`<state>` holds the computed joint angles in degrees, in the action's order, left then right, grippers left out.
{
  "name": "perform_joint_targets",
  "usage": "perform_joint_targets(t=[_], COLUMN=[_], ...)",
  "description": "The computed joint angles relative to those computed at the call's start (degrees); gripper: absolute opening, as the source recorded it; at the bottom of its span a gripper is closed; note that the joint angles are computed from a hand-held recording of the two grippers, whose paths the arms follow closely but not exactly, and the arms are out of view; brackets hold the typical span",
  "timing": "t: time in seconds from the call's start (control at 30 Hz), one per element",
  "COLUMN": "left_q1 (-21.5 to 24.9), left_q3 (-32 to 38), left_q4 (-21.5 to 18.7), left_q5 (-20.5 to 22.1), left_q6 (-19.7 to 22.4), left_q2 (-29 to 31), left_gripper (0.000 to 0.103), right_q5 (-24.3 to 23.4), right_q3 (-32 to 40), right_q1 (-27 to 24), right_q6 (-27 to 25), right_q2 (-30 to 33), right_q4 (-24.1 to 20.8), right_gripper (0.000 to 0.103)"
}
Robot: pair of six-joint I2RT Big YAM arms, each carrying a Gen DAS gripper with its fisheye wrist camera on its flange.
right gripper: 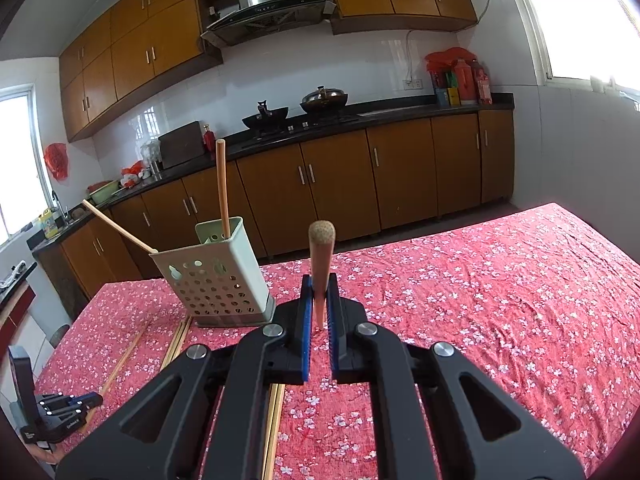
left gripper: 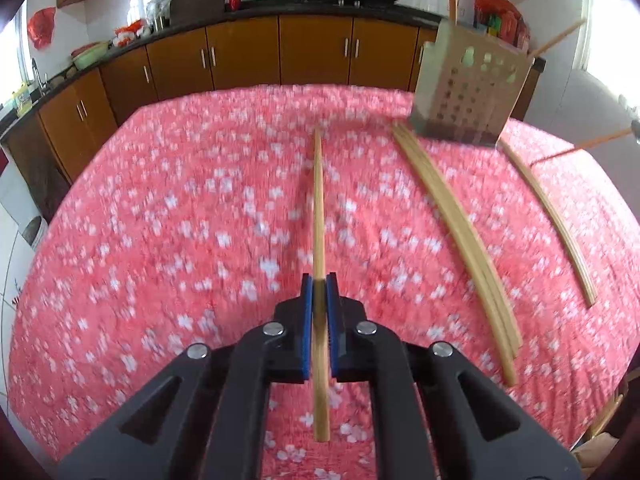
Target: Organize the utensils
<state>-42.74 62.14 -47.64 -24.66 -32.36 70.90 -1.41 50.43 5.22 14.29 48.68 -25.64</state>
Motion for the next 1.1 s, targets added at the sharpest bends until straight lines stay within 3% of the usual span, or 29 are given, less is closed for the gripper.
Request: perform_joint_targets(t=[0.27, 0.47, 0.7, 1.1], left_q1=[0.2, 1.6, 1.9, -0.5], left_q3=[3.9, 5.4, 8.4, 22.9], left_q4=[5.4, 9.7, 10.8, 5.6], left_q5=[-4.6, -6.0, -6.7, 3.3], left_q6=[3.1, 2.3, 4.1, 13.3], left_q2=[-1.5, -1.3, -2.0, -1.4], left_gripper=[0.008, 0.008, 0.007, 0.007], right_q5=[0.0, 0.0, 0.6, -12.7], right_q3=[-0.1, -0.3, 0.7, 11.4], right_q1=[-0.1, -0.2, 0.3, -0.8], right_q6=[0.0, 0.1, -0.6, 0.4], right_q2=[0.0, 0.0, -0.6, -1.2], right_q4=[0.5, 0.9, 2.0, -0.1], right_gripper=[0.007, 0.007, 0.007, 0.007])
